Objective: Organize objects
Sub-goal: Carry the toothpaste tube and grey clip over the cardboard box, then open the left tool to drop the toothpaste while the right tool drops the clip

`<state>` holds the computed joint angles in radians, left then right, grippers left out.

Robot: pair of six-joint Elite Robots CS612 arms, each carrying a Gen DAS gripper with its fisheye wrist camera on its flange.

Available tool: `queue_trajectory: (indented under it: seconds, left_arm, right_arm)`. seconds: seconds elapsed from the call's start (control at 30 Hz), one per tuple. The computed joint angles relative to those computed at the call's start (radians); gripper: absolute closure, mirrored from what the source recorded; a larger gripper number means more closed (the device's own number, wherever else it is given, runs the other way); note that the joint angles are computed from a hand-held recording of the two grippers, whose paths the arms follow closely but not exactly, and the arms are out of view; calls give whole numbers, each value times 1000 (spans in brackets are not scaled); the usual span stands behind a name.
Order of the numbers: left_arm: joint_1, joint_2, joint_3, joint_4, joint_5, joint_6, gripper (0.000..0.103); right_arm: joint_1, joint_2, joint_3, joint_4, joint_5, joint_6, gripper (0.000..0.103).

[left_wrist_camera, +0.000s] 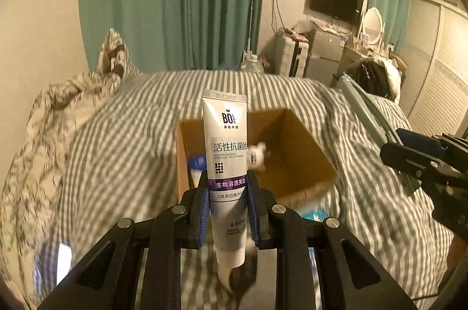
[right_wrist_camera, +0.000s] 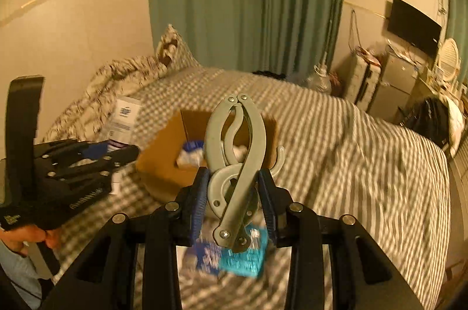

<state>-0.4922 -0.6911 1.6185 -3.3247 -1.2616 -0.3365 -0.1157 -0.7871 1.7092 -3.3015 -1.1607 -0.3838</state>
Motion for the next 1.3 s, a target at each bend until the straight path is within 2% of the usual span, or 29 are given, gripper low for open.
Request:
queue_trajectory:
  seconds: [0.23, 0.4, 0.63, 0.77, 0.9, 0.93, 0.97, 1.0, 1.03, 1.07, 1.3]
  left_arm:
    - [33, 56, -129, 107, -49, -9, 80]
    - [48, 107, -205, 195, -89, -18, 80]
    - [59, 155, -261, 259, -125, -18, 80]
    - [60, 166, -269, 269, -136, -15, 80]
    - [62, 162, -265, 283, -146, -41, 78]
    - [61, 158, -260, 288, -146, -46, 76]
    - [60, 154, -256, 294, -146, -49, 74]
    - [58, 147, -248, 297, -142, -49, 62]
    - [55, 141, -239, 295, -128, -50, 43]
    - [51, 133, -227, 286, -109, -53, 31]
    - [32, 68, -142, 241, -36, -84, 27]
  right_arm:
    - [29, 52, -129, 84, 16, 24, 69]
    - [54, 112, -217, 144, -43, 10, 69]
    - [63, 186, -305, 260, -55, 1, 69]
    - [57, 206, -324, 283, -40, 6, 68]
    - [49, 198, -310, 271, -16, 13, 67]
    - [45, 194, -304, 265, -11, 15, 64]
    - [42, 190, -300, 257, -8, 21, 55]
    - [40, 182, -289, 242, -4, 31, 48]
    - [37, 175, -277, 224, 2, 42, 48]
    - [32, 165, -264, 208, 13, 52, 47]
    - [3, 93, -161, 113, 30, 74, 37]
